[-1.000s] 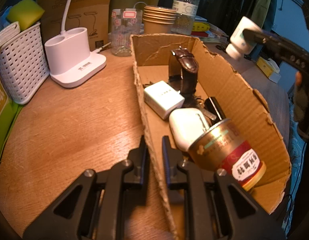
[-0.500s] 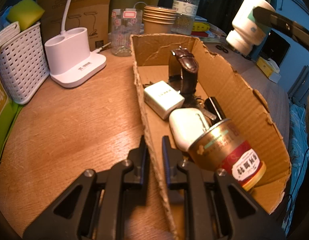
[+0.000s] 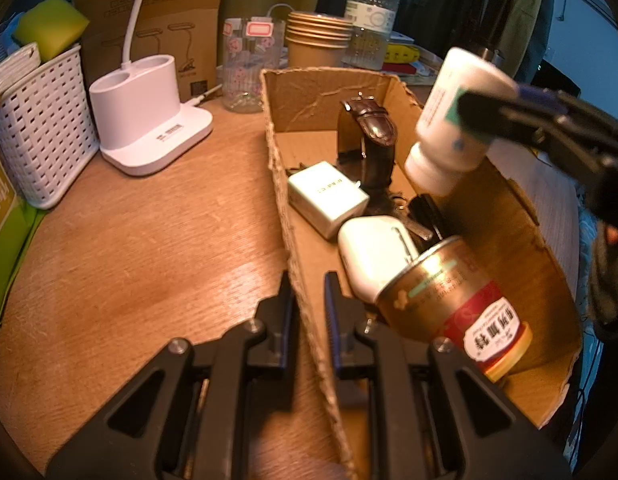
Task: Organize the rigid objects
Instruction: 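Lift the pill bottle over the box and lower it in with the right tool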
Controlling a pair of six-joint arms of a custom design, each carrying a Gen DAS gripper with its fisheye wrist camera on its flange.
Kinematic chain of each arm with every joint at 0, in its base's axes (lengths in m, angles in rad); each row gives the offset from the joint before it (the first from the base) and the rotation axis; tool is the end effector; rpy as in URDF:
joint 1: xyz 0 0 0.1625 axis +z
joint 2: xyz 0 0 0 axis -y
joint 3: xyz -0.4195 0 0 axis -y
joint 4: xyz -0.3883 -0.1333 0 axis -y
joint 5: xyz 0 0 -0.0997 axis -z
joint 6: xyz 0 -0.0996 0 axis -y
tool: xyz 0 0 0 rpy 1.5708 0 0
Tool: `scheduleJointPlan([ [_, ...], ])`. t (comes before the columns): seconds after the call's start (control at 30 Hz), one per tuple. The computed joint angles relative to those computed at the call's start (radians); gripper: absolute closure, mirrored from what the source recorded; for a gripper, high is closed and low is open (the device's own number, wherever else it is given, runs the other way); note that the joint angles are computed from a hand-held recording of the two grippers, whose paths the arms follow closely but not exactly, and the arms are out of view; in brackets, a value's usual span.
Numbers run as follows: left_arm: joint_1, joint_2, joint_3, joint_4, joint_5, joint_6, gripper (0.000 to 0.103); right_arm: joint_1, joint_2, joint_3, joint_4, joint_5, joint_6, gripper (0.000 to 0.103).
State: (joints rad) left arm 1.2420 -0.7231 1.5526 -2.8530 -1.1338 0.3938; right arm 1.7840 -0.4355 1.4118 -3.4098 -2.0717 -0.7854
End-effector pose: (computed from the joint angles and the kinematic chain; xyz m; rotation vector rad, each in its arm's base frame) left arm -0.0619 -0.7247 0.1161 0.8050 2.5111 -0.5872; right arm 0.2378 -0.6944 0.0367 0.8641 -2.1502 0.8501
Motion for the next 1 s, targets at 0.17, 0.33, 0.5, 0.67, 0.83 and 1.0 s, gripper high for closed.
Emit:
scheduleJointPlan([
  [0.17, 0.0, 0.0, 0.0, 0.0, 0.0, 0.0, 0.088, -0.008, 0.012, -0.026, 0.053, -0.029, 0.032, 0.054],
  [0.33, -0.001, 0.002, 0.001, -0.003, 0.002, 0.001, 0.088, -0.006, 0.035, -0.076, 0.095, -0.068, 0.033, 0.055],
  [0.5, 0.0, 0.002, 0.0, -0.002, 0.001, 0.002, 0.088, -0.001, 0.068, -0.133, 0.122, -0.105, 0.002, 0.055],
  [0.67, 0.0, 0.001, 0.0, -0.002, 0.001, 0.001, 0.088, 0.002, 0.1, -0.183, 0.129, -0.134, -0.028, 0.055],
  [0.83, 0.0, 0.001, 0.0, -0.002, 0.001, 0.001, 0.088, -0.001, 0.119, -0.216, 0.126, -0.163, -0.042, 0.054],
  [1.0, 0.0, 0.001, 0.0, -0.002, 0.001, 0.001, 0.088, -0.003, 0.116, -0.204, 0.105, -0.153, -0.049, 0.054],
])
